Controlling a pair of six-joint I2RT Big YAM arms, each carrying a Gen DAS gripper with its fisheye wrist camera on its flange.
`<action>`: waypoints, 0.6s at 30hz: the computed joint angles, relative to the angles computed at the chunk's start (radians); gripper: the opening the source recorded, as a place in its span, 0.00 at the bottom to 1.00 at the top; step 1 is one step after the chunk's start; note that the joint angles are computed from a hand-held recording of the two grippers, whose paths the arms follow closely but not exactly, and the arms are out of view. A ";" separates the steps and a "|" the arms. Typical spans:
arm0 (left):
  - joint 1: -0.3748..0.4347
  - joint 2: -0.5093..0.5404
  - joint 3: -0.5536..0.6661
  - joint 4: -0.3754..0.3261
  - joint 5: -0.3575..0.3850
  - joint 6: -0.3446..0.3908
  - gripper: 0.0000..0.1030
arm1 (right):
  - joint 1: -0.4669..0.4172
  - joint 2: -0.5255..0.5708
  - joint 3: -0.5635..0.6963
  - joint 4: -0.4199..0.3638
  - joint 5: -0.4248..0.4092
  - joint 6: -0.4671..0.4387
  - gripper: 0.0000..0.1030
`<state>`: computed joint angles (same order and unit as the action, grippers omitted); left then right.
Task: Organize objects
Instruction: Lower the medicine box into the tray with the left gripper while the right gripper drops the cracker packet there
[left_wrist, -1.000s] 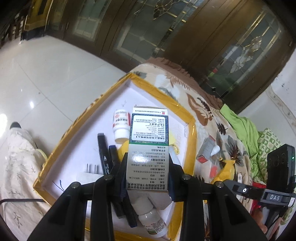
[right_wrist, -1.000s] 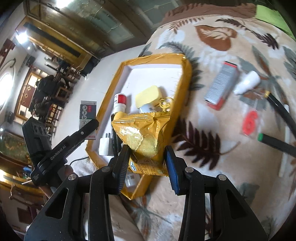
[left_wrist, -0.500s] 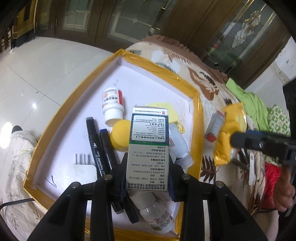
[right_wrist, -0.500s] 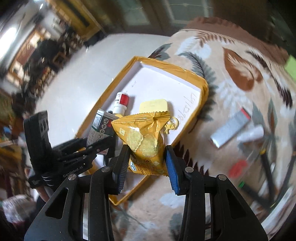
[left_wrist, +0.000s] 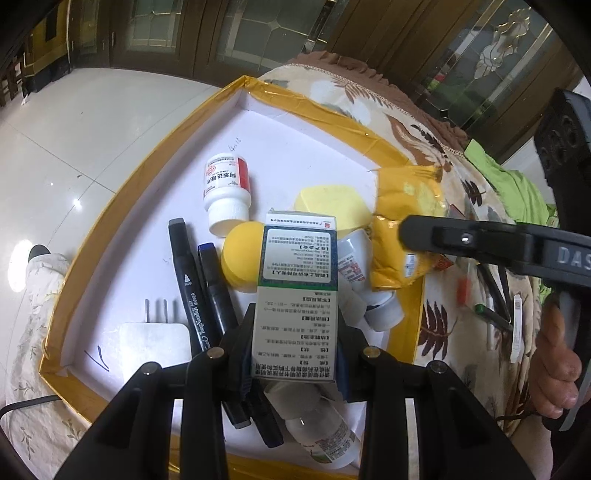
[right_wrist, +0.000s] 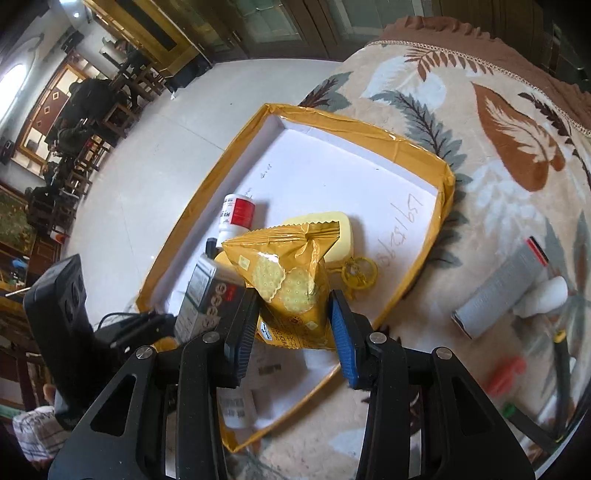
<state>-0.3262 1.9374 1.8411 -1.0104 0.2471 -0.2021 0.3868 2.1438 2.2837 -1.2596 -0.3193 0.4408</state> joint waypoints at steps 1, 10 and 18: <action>0.000 0.002 0.002 -0.001 0.001 0.001 0.34 | 0.000 0.007 0.006 0.000 -0.001 0.001 0.37; 0.002 0.010 0.010 -0.001 0.006 -0.006 0.33 | -0.007 0.042 0.025 0.018 -0.019 0.030 0.31; 0.016 0.000 -0.009 0.041 0.053 -0.041 0.34 | -0.018 0.046 0.009 0.071 -0.098 0.060 0.32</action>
